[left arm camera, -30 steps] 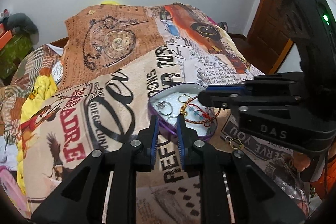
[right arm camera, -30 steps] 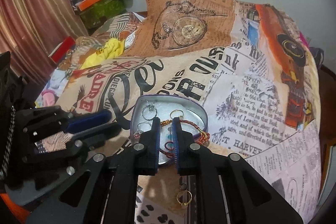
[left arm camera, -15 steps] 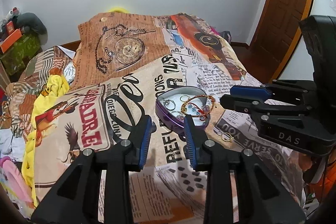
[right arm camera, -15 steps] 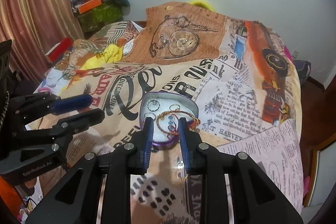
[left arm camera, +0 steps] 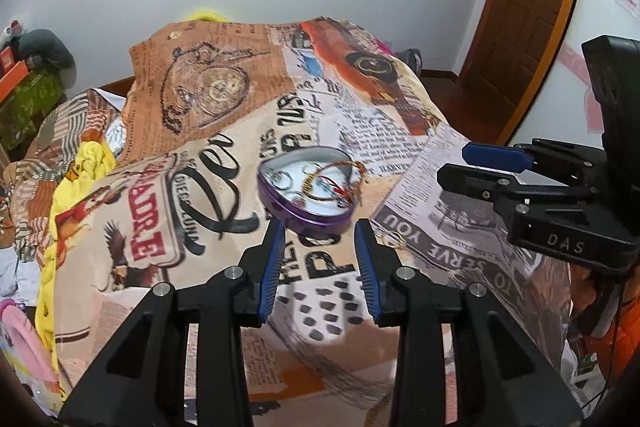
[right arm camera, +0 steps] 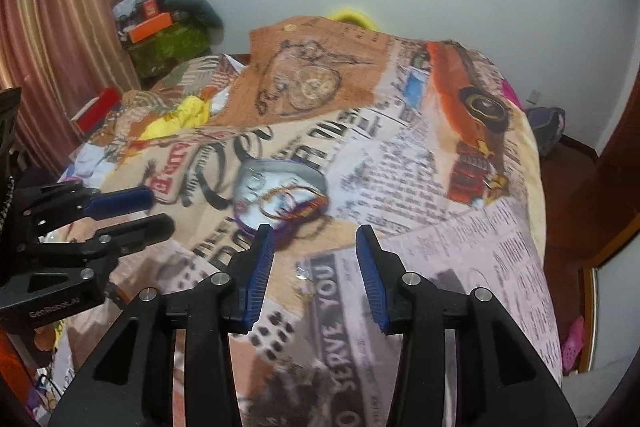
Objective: Organize jewelry
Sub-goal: 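Lift both tools from the tin toward the last gold ring on the newspaper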
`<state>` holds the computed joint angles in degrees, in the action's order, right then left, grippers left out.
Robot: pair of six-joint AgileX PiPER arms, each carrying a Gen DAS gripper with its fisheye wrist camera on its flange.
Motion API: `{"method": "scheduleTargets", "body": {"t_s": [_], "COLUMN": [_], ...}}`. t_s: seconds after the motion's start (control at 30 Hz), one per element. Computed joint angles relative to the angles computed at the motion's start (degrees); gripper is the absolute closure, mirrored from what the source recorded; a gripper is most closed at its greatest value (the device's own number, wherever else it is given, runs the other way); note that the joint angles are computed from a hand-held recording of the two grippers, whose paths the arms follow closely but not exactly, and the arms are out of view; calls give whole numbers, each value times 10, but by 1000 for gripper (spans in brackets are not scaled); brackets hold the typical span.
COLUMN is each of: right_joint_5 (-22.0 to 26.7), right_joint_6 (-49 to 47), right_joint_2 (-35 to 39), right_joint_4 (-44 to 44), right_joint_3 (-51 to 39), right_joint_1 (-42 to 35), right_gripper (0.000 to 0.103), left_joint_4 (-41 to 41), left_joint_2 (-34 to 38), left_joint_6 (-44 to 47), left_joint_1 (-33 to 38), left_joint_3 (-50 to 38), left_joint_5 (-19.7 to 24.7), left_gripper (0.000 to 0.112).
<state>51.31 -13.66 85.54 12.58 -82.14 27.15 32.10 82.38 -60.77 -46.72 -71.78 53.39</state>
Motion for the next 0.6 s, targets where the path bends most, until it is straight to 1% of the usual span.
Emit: {"method": "scheduleTargets", "body": {"t_s": [0.2, 0.27, 0.37, 0.47, 0.6], "right_joint_5": [4, 5, -5, -9, -19], "right_joint_6": [-20, -31, -33, -30, -30], "right_joint_2": [8, 6, 13, 22, 42], "right_joint_4": [21, 35, 34, 23, 1], "right_joint_3": [47, 68, 93, 93, 80], "right_joint_1": [-14, -18, -10, 0, 17], "right_gripper": [65, 65, 65, 65, 65], "left_joint_4": [-29, -37, -55, -72, -67], "left_joint_2": [20, 22, 23, 30, 34], "left_joint_6": [10, 7, 5, 14, 16], "left_joint_1": [5, 8, 17, 26, 27], "left_joint_3": [10, 23, 45, 57, 63], "left_joint_5": [-28, -42, -67, -83, -93], "left_gripper": [77, 77, 77, 77, 77]}}
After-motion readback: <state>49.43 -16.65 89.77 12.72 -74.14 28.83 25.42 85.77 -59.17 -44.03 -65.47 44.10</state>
